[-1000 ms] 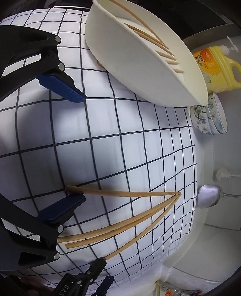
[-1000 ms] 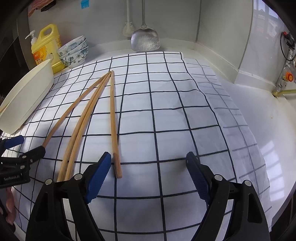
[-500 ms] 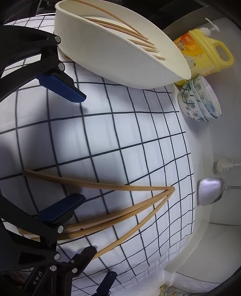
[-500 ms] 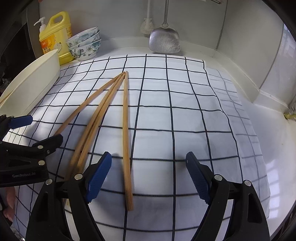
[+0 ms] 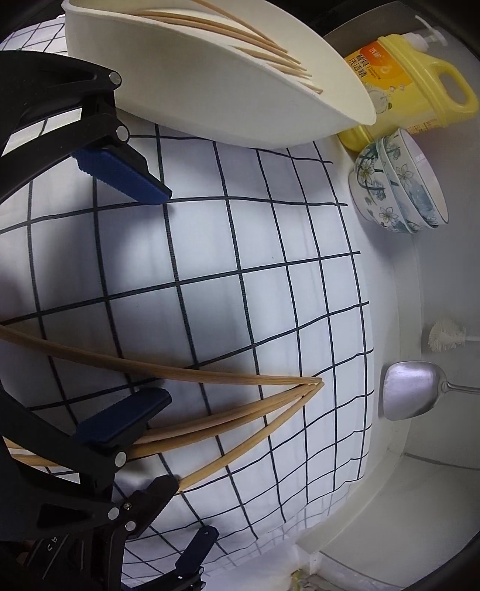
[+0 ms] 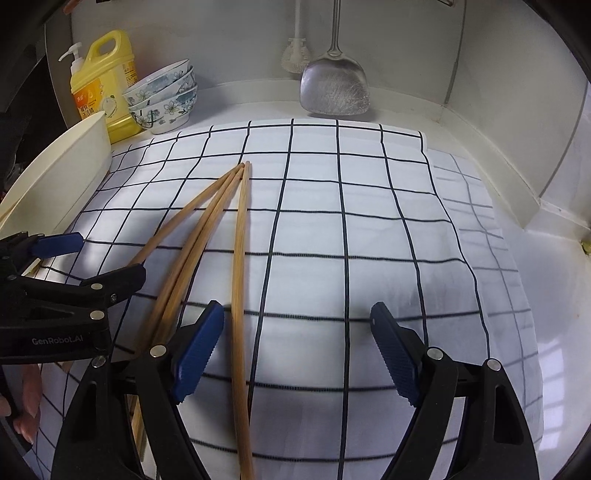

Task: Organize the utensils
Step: 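Close the left tool on one chopstick while the right tool grasps another, then lift and carry the left tool's chopstick over the basin while the right tool carries its own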

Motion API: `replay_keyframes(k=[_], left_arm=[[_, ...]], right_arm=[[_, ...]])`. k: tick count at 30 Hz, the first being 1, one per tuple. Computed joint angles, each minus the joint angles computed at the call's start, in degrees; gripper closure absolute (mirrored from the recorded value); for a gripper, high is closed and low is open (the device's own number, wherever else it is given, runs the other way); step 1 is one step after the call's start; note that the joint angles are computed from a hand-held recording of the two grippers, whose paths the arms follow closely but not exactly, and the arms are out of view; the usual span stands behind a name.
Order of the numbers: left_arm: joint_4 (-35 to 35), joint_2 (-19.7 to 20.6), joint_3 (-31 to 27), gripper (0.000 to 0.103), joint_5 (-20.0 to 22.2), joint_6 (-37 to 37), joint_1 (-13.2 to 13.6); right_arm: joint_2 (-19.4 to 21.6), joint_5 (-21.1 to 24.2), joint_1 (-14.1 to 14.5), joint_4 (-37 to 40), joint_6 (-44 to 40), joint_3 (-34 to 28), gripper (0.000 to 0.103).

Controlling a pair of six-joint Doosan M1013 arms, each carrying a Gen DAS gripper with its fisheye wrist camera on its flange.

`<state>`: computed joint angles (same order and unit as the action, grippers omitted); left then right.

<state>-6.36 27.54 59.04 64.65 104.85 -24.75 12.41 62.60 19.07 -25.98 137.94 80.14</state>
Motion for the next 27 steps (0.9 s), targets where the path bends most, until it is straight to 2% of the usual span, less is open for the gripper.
replay_keyframes(k=[3,6,9,12,14,15,17,18,19,20,27], left_arm=[[-1.0,0.3,-0.3,0.008,0.1,0.4,0.2],[-1.7,0.1,0.0,0.013,-0.5,1.4,0.2],[-3.0,-0.4,0.8,0.025,-1.4,3.0,0.1],[-4.2,-1.3,2.0,0.042,-2.3,4.8,-0.1],[-4.9,-1.6,2.4,0.056,-2.6,5.8,-0.1],[-5.2,-1.6,2.5,0.060,-2.7,6.2,-0.1],[-5.9,-1.9,2.8,0.077,-2.6,7.2,-0.1],[-6.2,-2.0,2.8,0.083,-2.3,7.7,-0.1],[-6.4,-2.0,2.8,0.091,-2.2,8.0,-0.1],[-6.5,-2.0,2.8,0.094,-2.1,8.0,-0.1],[-7.1,-2.0,2.5,0.096,-0.3,8.5,0.3]], right_arm=[[0.2,-0.3,-0.2,0.1,-0.7,-0.2,0.025],[0.3,-1.0,-0.1,0.1,-1.4,-0.3,0.032],[0.5,-1.5,-0.2,0.6,-2.6,-0.5,0.039],[0.5,-1.9,-0.1,1.2,-3.6,-0.7,0.045],[0.6,-2.2,0.0,1.4,-4.4,-0.8,0.055],[0.6,-2.4,0.1,1.5,-4.7,-0.8,0.058],[0.5,-2.8,0.2,1.5,-5.3,-0.7,0.074],[0.6,-2.7,0.3,1.3,-5.4,-0.8,0.080],[0.7,-2.2,0.4,0.6,-5.2,-0.9,0.092],[0.7,-1.9,0.5,0.1,-5.2,-1.0,0.096],[-0.4,-3.9,0.0,2.8,-3.1,0.2,0.097]])
